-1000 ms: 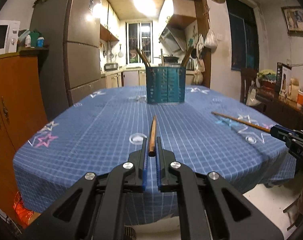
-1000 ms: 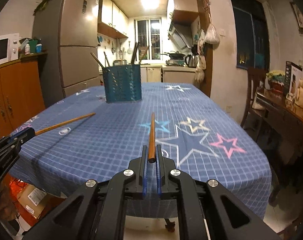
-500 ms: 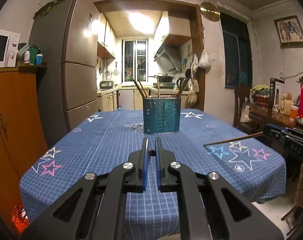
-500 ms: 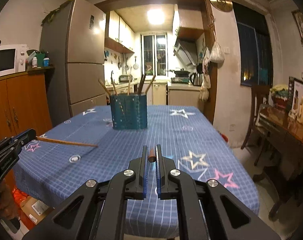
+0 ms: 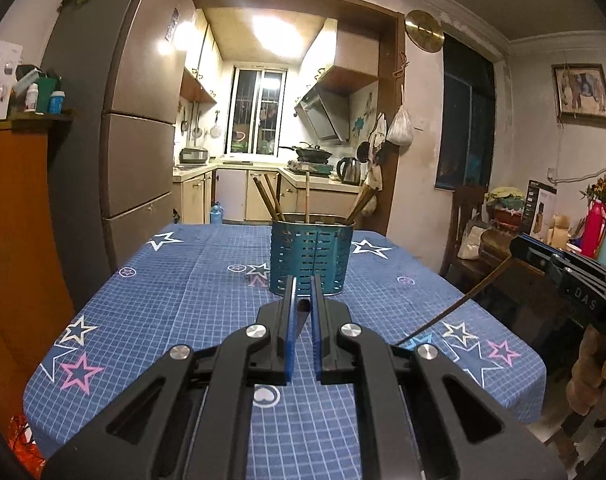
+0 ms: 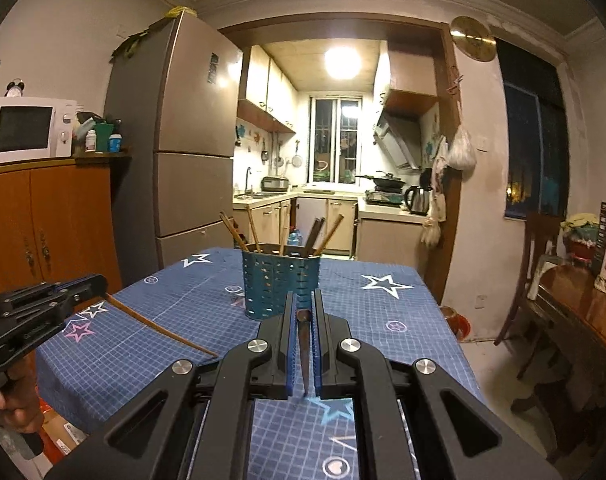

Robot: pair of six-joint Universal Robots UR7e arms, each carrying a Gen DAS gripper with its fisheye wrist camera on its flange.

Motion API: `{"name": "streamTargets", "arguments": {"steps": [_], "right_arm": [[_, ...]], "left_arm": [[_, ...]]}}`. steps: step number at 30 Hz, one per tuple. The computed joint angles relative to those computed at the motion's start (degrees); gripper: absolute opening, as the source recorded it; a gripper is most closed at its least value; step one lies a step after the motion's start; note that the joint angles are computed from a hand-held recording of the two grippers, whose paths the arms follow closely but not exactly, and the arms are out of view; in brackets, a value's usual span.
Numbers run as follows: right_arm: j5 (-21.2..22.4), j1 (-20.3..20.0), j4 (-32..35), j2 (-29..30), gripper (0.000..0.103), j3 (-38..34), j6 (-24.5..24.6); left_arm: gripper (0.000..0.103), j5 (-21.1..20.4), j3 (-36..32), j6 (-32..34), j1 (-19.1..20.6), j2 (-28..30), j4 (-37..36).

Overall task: Organize utensils
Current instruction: 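Carry the left tool's chopstick over the holder while the right tool carries its own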

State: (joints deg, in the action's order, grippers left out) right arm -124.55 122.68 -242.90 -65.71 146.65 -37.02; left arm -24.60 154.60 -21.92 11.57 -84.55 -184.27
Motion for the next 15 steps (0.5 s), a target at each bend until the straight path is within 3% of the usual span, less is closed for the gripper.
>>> {"name": "streamTargets", "arguments": {"steps": [9,15], "right_arm": [[1.2,-0.7,9.1,-1.6,0.008,-5.6,0.3],[1.3,-0.3,13.8,-2.3,0.008,-9.3,0.2]], "left_arm": [[0.005,-5.0,-5.1,10.4,6.3,3.6,-7.7],[0.005,-8.3,-10.9,14.5,9.8,4.3,-5.8]]}}
